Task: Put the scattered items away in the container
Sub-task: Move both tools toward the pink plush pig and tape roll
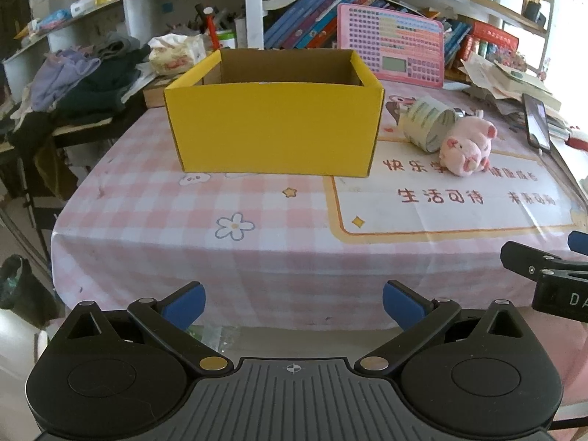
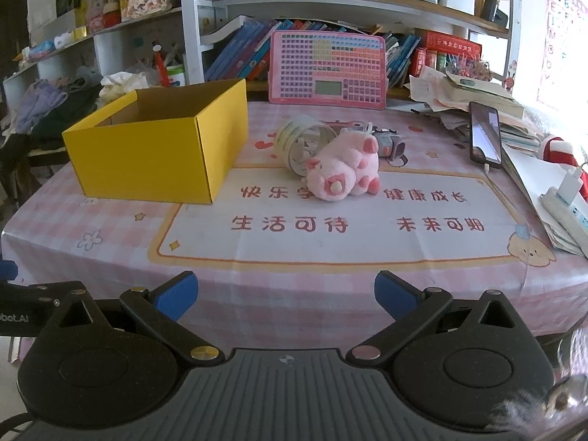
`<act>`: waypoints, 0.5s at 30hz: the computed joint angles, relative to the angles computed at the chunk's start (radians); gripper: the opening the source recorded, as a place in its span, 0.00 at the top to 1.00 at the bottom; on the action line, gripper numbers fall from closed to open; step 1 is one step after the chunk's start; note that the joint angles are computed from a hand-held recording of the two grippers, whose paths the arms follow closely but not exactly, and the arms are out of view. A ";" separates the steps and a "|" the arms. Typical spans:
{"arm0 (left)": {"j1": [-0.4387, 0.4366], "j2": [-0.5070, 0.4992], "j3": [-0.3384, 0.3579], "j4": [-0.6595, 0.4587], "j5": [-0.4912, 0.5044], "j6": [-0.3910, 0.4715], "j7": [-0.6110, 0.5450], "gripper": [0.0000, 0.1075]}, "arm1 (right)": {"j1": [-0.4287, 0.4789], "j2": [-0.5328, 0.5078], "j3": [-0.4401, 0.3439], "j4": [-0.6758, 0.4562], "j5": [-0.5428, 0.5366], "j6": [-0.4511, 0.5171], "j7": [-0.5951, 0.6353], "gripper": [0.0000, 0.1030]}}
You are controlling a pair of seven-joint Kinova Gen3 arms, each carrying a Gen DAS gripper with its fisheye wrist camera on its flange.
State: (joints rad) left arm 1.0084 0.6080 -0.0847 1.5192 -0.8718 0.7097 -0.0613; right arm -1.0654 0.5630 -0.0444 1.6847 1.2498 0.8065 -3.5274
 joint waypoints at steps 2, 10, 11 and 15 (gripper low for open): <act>-0.004 0.004 -0.001 -0.005 -0.001 -0.005 0.003 0.04 | 0.006 0.001 0.004 0.002 0.009 -0.010 -0.007 0.00; -0.027 0.048 0.001 -0.078 0.038 -0.002 -0.060 0.04 | 0.061 0.009 0.016 -0.002 0.019 -0.061 0.008 0.00; -0.029 0.055 -0.001 -0.093 0.044 0.001 -0.072 0.04 | 0.070 0.010 0.019 -0.006 0.017 -0.070 0.015 0.00; -0.034 0.086 -0.014 -0.150 0.064 0.004 -0.111 0.04 | 0.107 0.017 0.035 -0.023 0.011 -0.114 0.051 0.00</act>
